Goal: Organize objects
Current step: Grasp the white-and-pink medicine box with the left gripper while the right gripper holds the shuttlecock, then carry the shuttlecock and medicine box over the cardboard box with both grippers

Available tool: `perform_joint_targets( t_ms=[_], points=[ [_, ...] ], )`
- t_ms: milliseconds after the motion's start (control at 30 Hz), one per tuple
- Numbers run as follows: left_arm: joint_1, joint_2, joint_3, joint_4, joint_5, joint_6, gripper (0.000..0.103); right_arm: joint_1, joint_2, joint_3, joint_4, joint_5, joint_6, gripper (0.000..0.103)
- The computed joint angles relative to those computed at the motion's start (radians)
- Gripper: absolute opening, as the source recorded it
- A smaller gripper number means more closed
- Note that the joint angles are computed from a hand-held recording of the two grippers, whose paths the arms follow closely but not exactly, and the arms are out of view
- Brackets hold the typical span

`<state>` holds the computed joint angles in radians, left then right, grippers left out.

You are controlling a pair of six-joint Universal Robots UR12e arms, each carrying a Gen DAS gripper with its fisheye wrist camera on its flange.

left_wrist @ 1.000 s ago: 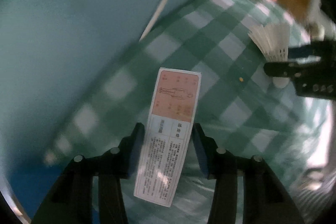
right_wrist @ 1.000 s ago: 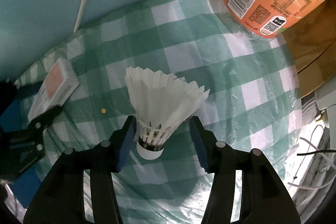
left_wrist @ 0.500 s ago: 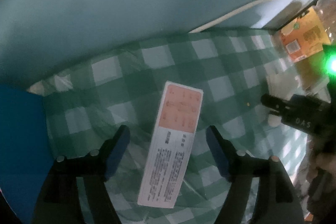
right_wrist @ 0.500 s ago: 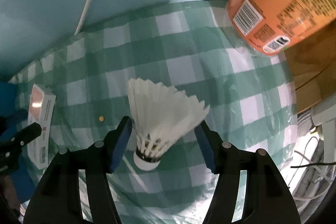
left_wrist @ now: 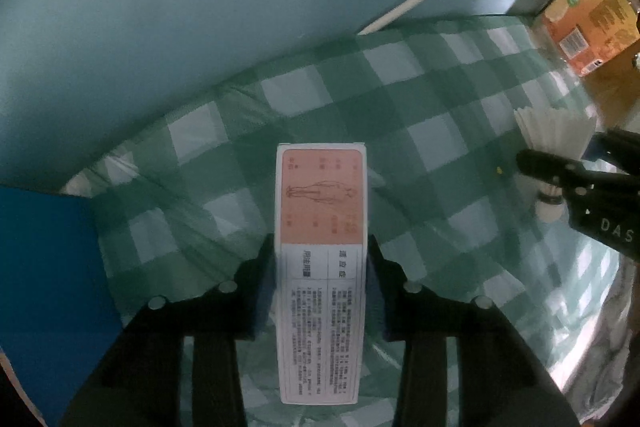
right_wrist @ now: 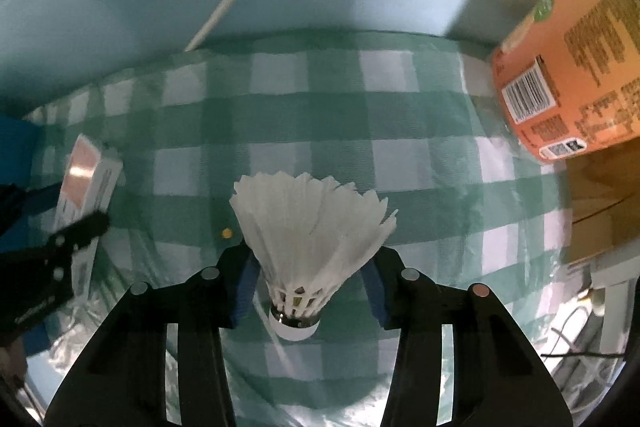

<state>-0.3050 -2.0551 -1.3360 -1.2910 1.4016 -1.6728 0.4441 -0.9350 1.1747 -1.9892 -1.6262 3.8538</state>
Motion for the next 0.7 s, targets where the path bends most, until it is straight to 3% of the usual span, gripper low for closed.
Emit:
perform_joint_targets(
  t_ms=[200,333,433,500,700],
  points=[
    [0.012,0.006,0.009,-0.021,0.014,0.013,0.041,0.002,0.006,-0.027,-0.006,0.05,-0.07,0.045],
    [0.027,0.004,0.038,-0.079,0.005,0.028,0.041,0.008,0.009,-0.058,0.013,0.069,-0.118,0.045],
    [0.039,0.007,0.057,-0.111,-0.01,0.048,0.041,0.015,-0.037,0.002,-0.016,0.085,-0.149,0.045],
    [0.045,0.006,0.07,-0.128,-0.024,0.062,0.041,0.022,-0.096,0.094,-0.031,0.088,-0.167,0.045],
    [0.09,0.047,0.054,-0.149,-0.041,0.112,0.041,0.037,-0.114,0.086,-0.005,0.094,-0.215,0.045]
  ],
)
